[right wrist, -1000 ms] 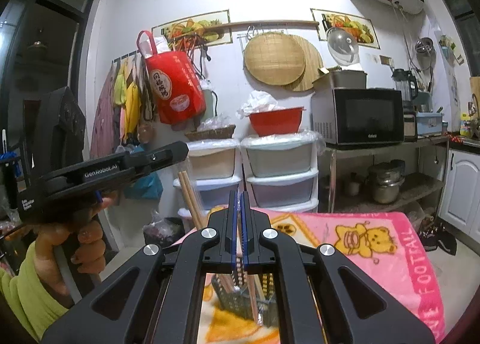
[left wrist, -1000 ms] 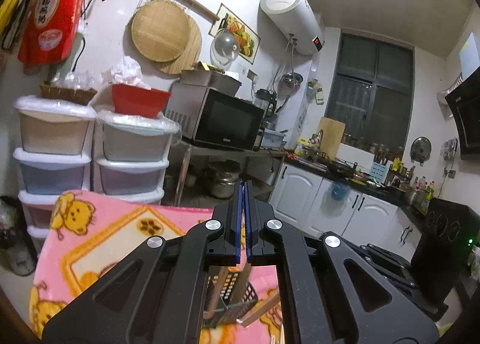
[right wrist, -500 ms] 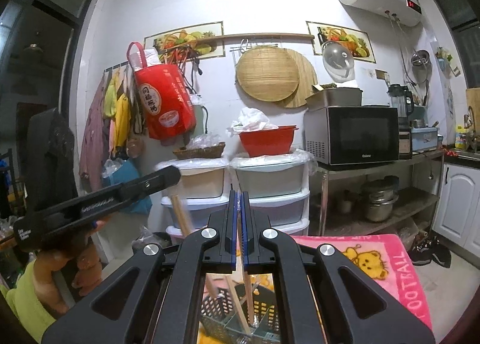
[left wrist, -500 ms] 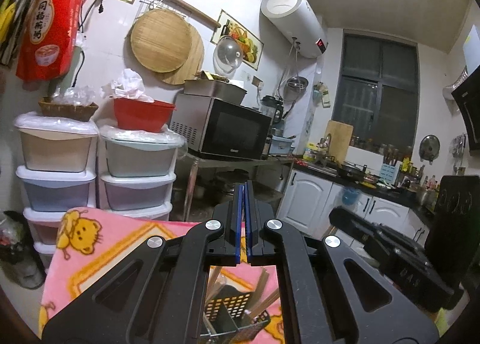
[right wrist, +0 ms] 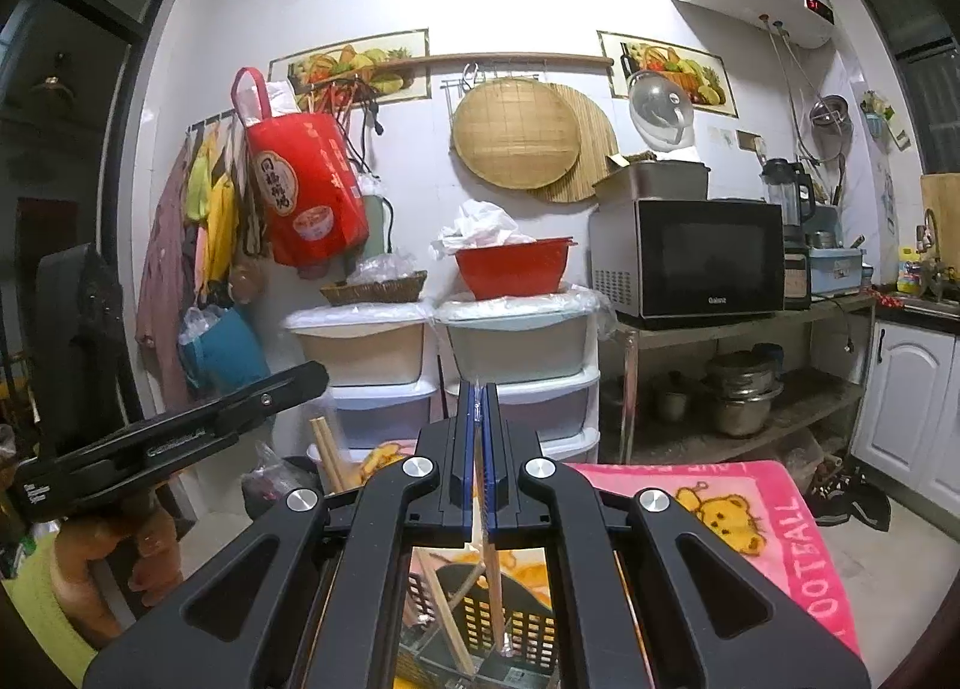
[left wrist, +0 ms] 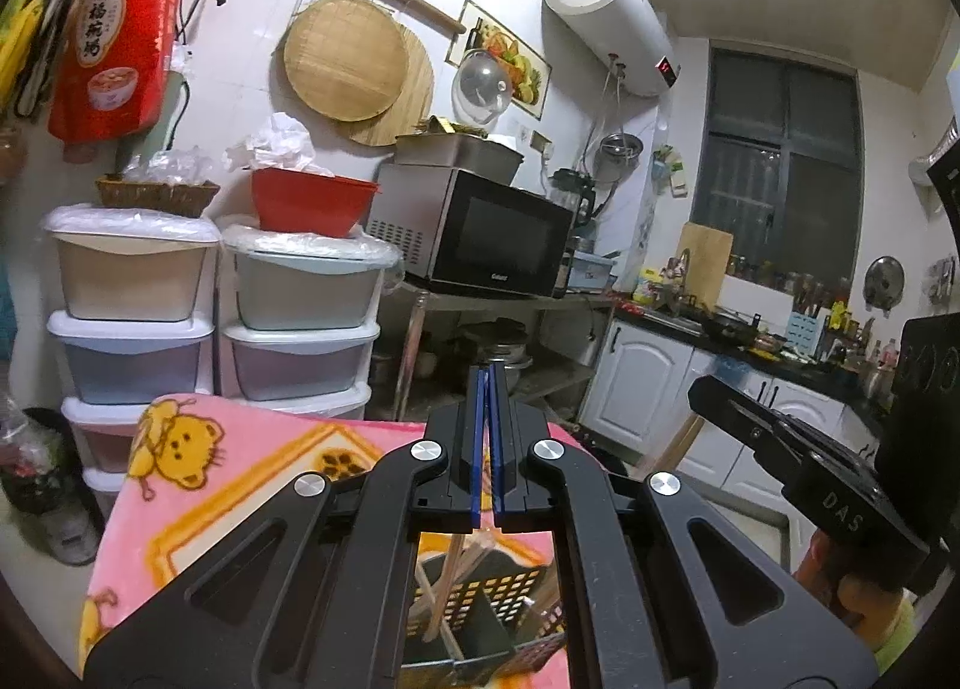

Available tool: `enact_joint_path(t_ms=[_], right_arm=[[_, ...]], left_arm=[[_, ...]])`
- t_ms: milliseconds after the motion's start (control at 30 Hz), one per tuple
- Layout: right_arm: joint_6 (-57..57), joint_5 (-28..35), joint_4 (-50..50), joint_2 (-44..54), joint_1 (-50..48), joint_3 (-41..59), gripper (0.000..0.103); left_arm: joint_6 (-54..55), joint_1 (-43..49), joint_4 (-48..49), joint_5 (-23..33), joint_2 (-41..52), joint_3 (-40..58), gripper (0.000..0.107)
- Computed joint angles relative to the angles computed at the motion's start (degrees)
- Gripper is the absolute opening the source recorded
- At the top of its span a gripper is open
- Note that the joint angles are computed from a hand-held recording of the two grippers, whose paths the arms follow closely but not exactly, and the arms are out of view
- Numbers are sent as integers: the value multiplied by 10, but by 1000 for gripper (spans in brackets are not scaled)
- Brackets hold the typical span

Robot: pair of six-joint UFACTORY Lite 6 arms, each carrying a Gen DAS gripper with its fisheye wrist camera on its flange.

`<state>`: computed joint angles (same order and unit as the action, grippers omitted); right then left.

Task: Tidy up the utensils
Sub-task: 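Lift both held chopsticks and carry them above the green holder, then open both tools to drop the chopsticks into the holder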

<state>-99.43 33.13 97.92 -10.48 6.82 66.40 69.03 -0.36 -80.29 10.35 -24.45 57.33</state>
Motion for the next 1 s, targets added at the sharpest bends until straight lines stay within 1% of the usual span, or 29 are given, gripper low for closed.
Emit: enact_joint_path(t_ms=[100,333,467,667,867,933,967,1000], right_arm=[[-10,-2,10,13,0,-4,3],[-26,-19,23,59,7,6,3],[-17,-26,16,93,13,20,3],[-17,-35,19,122,23,23,3],[-17,-40,22,131,23,15,3],[-8,-44,16,135,21,18,9],[-10,-43,21,134,19,14,19],[-16,-42,29,132,17,10,25]], left_arm=[[61,4,-62,2,6,-14,0],[142,22,-149,17,35,-31,0],[182,25,-193,25,46,-44,0],[239,27,-251,38,68,-57,0],[262,32,-274,47,85,-65,0],[265,33,-278,49,88,-68,0],[265,35,-278,51,90,-70,0],[266,36,-280,52,91,-71,1]])
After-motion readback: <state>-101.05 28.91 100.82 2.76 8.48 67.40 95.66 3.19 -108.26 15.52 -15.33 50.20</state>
